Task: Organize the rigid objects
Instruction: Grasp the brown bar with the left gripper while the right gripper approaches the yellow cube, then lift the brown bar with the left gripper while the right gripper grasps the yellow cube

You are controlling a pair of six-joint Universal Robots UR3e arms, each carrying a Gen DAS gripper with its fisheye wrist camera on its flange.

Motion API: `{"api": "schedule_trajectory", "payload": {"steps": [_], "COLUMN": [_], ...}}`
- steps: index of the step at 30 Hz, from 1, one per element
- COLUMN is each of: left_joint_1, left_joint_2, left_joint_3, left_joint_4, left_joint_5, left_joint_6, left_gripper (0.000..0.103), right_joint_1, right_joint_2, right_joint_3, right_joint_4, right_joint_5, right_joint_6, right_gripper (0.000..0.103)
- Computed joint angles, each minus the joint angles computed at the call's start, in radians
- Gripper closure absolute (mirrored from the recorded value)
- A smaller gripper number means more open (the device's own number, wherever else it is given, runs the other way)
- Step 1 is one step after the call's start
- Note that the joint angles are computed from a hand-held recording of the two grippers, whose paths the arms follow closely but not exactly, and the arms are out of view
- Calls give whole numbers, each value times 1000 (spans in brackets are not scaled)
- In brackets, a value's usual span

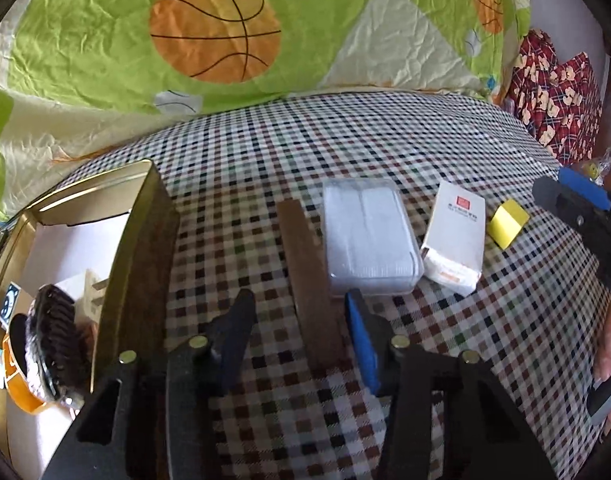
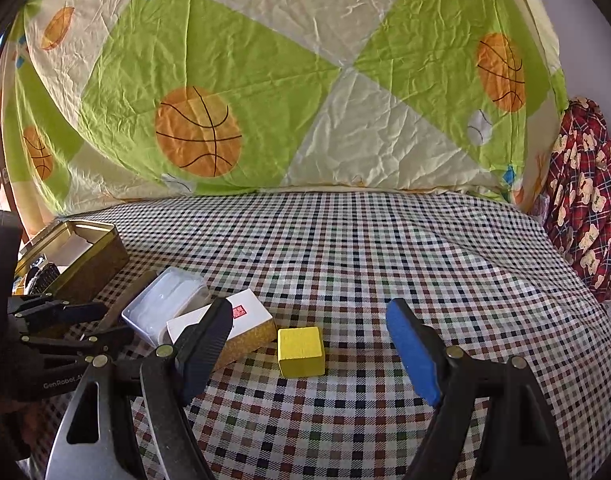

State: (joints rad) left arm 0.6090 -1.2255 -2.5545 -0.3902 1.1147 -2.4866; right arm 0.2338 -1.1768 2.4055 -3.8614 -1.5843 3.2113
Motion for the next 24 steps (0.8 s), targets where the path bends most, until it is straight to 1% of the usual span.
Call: {"api": "schedule_trajectory", "payload": {"steps": [1,2,3,4,5,7,8,10,16,19,20,21,22,24], "left_joint_1": [-16,-14,-17,-17,-16,-11,-12,-6,26,56,68,80,88,119], "left_joint_2": [-38,-57,-75,-79,-78,-70,-65,-53,-19,12,26,44,63,113], "left_joint_3": [22,35,46,43,41,32,26,17,-9,-23,-32,-42,-53,-78], "left_joint_4": [12,10,12,20,23,27,33,39,47,31,27,24,25,10], "left_joint_5": [13,3,1,1,-2,-9,-9,-18,-49,-85,-97,-108,-116,-152], "left_joint_6": [-18,-24,-31,-33,-31,-21,-20,-16,-7,11,17,21,22,40], "left_gripper": [56,56,60,66,69,86,89,89,89,89,89,89,89,89], "right_joint_1": [-7,-12,-17,-23,-26,-24,-22,-21,-21,-12,-9,-9,-13,-34], "right_joint_2": [-2,-5,-7,-8,-10,-10,-11,-13,-21,-20,-19,-19,-19,-23], "right_joint_3": [-1,-5,-8,-9,-9,-10,-11,-14,-57,-85,-97,-107,-114,-121], "right_joint_4": [13,30,45,55,61,67,69,79,195,258,284,311,332,376], "right_joint_5": [12,23,33,43,51,54,54,56,52,39,36,36,39,71], "right_joint_6": [-1,0,1,0,0,-4,-7,-13,-19,-28,-31,-32,-31,-32], "right_gripper": [22,22,22,22,22,22,22,22,22,24,27,34,37,50]}}
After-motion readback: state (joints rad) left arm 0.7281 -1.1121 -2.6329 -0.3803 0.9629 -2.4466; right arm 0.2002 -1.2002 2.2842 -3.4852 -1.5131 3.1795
